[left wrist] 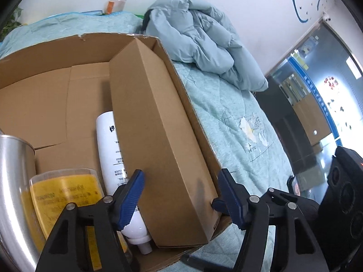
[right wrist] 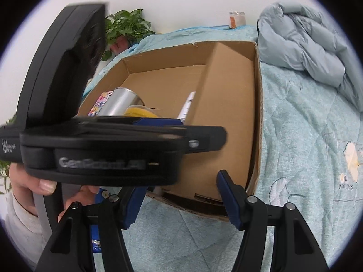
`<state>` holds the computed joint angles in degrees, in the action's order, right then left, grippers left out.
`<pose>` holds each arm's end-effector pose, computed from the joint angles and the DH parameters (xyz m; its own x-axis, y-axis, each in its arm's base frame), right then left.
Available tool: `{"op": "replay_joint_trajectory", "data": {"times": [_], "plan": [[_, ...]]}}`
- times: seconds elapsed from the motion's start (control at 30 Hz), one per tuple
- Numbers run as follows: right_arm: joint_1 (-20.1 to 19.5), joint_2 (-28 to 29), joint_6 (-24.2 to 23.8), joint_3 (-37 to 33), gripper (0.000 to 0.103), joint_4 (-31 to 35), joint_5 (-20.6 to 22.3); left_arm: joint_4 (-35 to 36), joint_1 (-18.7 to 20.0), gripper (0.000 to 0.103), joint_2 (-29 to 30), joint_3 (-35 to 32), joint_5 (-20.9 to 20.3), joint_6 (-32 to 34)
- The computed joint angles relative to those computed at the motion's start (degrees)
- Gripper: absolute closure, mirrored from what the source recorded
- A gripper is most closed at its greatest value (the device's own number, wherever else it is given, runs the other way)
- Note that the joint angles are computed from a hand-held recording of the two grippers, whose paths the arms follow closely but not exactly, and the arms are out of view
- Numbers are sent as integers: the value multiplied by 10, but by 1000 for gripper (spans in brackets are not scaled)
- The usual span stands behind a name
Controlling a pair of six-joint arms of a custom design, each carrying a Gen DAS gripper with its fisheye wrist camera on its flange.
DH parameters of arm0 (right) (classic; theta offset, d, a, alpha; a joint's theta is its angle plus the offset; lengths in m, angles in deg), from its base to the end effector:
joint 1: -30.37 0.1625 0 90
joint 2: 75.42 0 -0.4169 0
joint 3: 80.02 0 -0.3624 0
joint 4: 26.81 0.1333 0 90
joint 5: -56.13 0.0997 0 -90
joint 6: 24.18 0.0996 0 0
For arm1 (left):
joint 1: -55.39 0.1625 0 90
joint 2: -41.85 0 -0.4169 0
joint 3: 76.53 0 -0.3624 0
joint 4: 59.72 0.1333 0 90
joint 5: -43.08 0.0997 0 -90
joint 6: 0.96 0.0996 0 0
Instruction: Organize rigid objects
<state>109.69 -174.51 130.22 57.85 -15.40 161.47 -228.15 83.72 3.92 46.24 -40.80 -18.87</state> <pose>0.0677 -0.2179 0.2096 -0.8878 -0.0149 0.4599 -0.2675 0.8299 -0.4896 -0.3273 -0.3400 -0.0517 -0.7080 0.6932 -0.1351 0.6905 0.7196 0.0737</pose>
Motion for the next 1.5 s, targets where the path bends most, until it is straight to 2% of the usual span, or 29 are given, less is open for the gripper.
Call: {"op": "replay_joint_trajectory", "data": {"times": [0.17, 0.27, 0.33, 0.43, 0.47, 0.53, 0.57, 0.6, 0.77, 0.9, 1.03, 1.23, 1.3, 1.37, 1.43, 1.47, 1.5], "plan": [[3, 1, 16, -4, 41, 6, 9, 13, 7, 37, 3, -14, 2, -2], [-9, -11, 11, -2, 41, 6, 0, 9, 3, 35, -3, -6, 30, 2], [-3, -5, 13, -9, 41, 4, 5, 7, 4, 35, -11, 2, 46, 2], [13, 16, 16, -25, 41, -9, 11, -7, 9, 35, -25, 16, 45, 7], [22, 29, 15, -32, 41, -17, 21, -11, 9, 35, -31, 21, 47, 8], [61, 73, 6, -47, 44, -62, 98, -16, 12, 35, -40, 28, 44, 8], [70, 90, -9, -48, 49, -89, 132, -19, 12, 35, -46, 33, 44, 7], [75, 96, -10, -49, 49, -101, 143, -21, 12, 35, -51, 37, 46, 8], [62, 83, -19, -40, 49, -106, 132, -25, 13, 35, -76, 51, 65, 13], [76, 95, -18, -51, 50, -96, 157, -25, 20, 35, -79, 47, 72, 19], [94, 110, -18, -51, 50, -128, 197, -21, 34, 35, -59, 14, 75, 38], [94, 110, -10, -53, 50, -127, 199, 51, 48, 35, 0, -75, 100, 66], [94, 111, -8, -51, 49, -132, 202, 85, 51, 41, 25, -108, 106, 76], [99, 115, -20, -45, 49, -154, 212, 110, 49, 40, 44, -127, 131, 77], [92, 112, -27, -39, 47, -169, 208, 147, 56, 48, 54, -148, 150, 64], [92, 113, -30, -40, 47, -171, 209, 168, 61, 56, 60, -158, 155, 60], [94, 114, -33, -39, 46, -174, 212, 168, 66, 53, 64, -159, 155, 63]]}}
